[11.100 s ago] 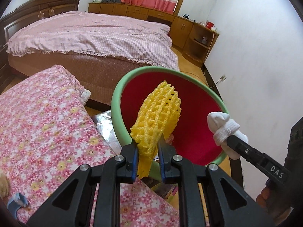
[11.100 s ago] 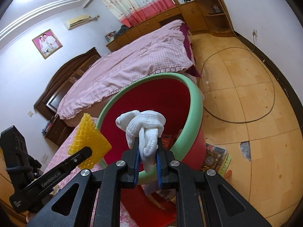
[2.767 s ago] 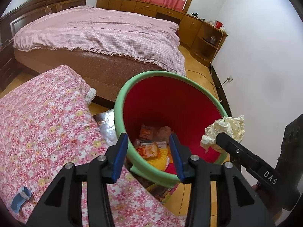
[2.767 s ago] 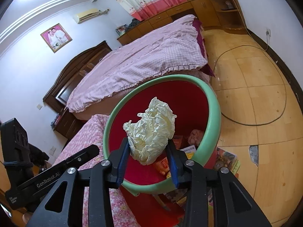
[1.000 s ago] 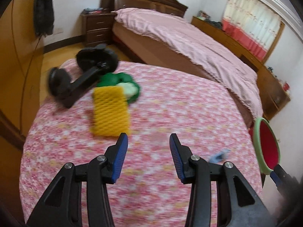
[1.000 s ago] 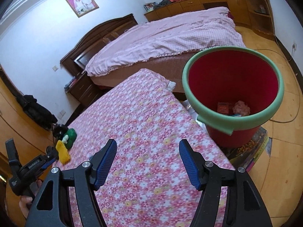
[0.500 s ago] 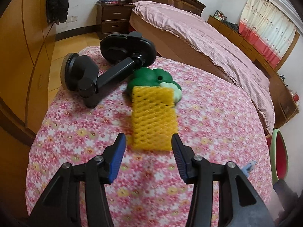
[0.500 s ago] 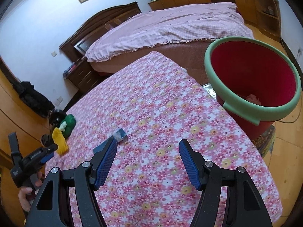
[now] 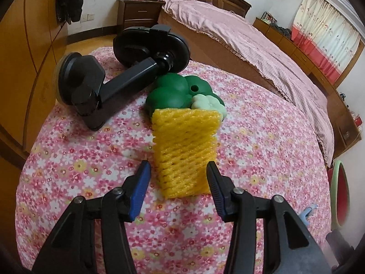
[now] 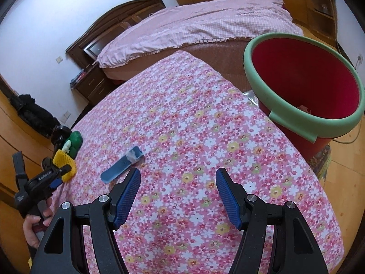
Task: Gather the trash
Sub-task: 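Lower left gripper onto yellow foam net and close on it, then grasp blue comb with right gripper while left gripper holds foam net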
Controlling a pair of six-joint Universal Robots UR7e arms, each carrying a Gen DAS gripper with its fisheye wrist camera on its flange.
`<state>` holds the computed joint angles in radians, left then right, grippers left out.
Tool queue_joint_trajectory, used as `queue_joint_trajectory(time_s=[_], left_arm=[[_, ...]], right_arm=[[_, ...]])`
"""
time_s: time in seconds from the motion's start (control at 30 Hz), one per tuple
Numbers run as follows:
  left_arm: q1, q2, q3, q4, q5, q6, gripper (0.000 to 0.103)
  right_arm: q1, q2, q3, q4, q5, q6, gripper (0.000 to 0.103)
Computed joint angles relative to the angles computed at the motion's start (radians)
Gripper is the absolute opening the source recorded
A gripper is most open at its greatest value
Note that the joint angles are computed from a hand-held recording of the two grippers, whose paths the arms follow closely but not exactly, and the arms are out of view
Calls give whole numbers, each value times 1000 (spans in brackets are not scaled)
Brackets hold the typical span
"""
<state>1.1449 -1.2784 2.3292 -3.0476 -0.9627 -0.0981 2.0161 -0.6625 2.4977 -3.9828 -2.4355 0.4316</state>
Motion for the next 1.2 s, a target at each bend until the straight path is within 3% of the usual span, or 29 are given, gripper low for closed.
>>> queue_joint_trajectory(time_s=[0.07, 0.3, 0.53, 0.7, 0.9, 1.03, 1.2], left_arm=[[-3, 3, 4, -9, 0, 3, 49], [33, -31, 9, 28, -159, -2, 18], [31, -84, 61, 27, -241, -28, 16], [3, -151, 126, 0, -246, -34, 16], [-46, -204, 200, -75, -168, -39, 16], [-41, -203, 198, -75, -118, -29, 16], [-16, -203, 199, -89, -136, -17, 16]], right_arm=[[-3, 3, 1, 0, 3, 0, 70], [-10, 12, 4, 1, 17, 6, 70], [2, 7, -3, 22, 14, 3, 70], [12, 7, -37, 67, 22, -27, 70], [4, 27, -108, 130, 77, -100, 70], [-4, 47, -164, 205, 101, -103, 70], [-3, 87, -230, 279, 103, -95, 70]])
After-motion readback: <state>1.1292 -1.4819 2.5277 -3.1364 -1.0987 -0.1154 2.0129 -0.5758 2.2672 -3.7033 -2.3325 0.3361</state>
